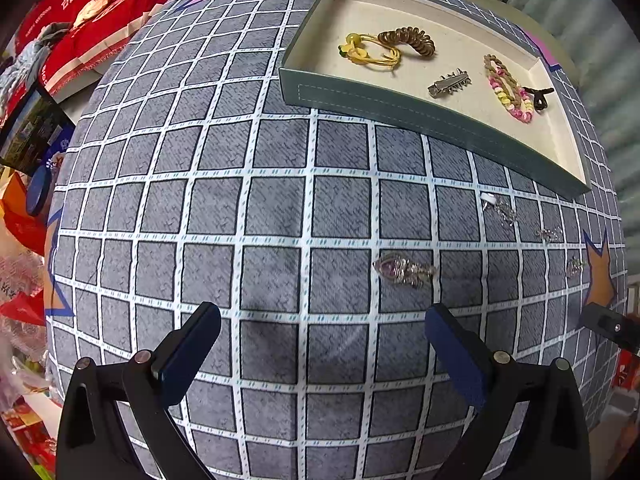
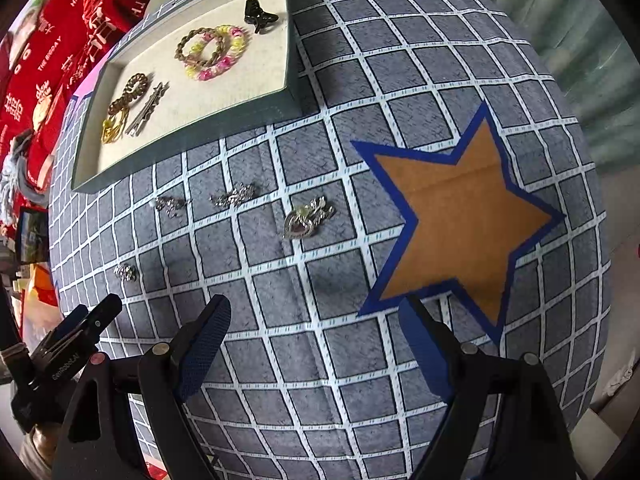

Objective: Organize jewelry
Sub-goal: 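Withdraw both tools from the tray toward the silver charms on the table, then grasp the silver heart pendant with the left tool while the right tool grasps the silver chain charm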

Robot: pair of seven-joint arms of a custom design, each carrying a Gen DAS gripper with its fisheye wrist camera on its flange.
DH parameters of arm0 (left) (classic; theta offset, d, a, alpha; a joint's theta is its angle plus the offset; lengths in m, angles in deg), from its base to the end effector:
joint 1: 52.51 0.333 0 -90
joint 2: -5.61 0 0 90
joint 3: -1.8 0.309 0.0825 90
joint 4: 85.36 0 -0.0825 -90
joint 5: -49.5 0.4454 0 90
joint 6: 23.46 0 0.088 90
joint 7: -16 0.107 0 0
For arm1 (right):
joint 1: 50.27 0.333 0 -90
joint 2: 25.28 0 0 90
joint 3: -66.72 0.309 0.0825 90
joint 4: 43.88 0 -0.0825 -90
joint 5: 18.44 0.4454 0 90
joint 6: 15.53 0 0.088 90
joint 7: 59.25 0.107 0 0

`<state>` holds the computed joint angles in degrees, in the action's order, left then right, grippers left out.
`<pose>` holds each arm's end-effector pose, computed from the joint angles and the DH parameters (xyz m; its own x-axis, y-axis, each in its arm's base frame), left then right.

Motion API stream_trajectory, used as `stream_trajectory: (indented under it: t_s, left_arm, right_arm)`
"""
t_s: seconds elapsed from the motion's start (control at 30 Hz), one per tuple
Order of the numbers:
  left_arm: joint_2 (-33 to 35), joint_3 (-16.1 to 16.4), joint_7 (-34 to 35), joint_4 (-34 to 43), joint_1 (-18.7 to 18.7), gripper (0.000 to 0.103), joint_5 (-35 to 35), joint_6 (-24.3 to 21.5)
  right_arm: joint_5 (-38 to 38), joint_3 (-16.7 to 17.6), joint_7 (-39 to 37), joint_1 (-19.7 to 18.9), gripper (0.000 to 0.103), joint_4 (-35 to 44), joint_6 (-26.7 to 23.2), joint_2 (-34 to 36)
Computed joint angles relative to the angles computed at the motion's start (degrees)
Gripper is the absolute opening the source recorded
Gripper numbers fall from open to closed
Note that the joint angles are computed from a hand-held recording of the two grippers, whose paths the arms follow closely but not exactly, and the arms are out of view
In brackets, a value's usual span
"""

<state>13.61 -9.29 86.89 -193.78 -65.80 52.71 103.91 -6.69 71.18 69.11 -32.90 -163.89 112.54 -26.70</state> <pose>0.6095 -0.2705 0.4166 -0.1207 -0.9918 0.0408 -0.9756 0.1109 -0.1895 0.5640 0.2327 0.4127 -0.3790 -0.8953 -0.2340 -0.9199 0.3921 -0.0106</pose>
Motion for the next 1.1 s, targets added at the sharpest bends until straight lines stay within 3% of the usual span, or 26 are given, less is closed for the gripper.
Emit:
stream_trajectory:
  t_s: [0.27,0.53,0.73,0.8,0.93,1.07,1.1]
  left_arm:
    - [7.71,0.70,-0.16,8.80,-0.98,0.103,1.19,-0.11]
    - [13.17,1.31,-1.05,15.04,-3.11,0.100,2.24,-0.73]
    - [15.36,1.78,-1.14,16.34,-4.28,0.099,3.26,0.82]
    - [15.48,1.84,-0.86,16.14,-4.34,0.090,3.24,0.91]
    - [15.82,2.05,-0.71,15.81,-4.84,0.090,4.09,2.12]
    - [15.10,2.07,-0.82,14.30,-5.39,0.079,4.95,3.48]
    - [13.89,1.94,-0.58,12.90,-5.28,0.077,4.81,3.89]
  right_arm:
    - [-1.31,-0.05,-0.55,-0.48,0.088,2.36,0.82,2.58]
    - [-6.62,1.08,-7.06,0.07,0.080,12.08,0.68,10.18]
    - [-10.03,2.20,-15.98,0.97,0.066,21.09,-2.37,17.76]
    - [-10.80,2.35,-17.36,1.40,0.061,24.06,-3.74,20.42]
    - [-13.47,2.12,-17.92,2.63,0.055,27.49,-4.22,23.26]
    - [-15.94,1.78,-16.66,4.20,0.032,31.57,-6.01,26.08]
    - [-16.14,1.77,-16.14,4.42,0.031,31.76,-6.16,26.20]
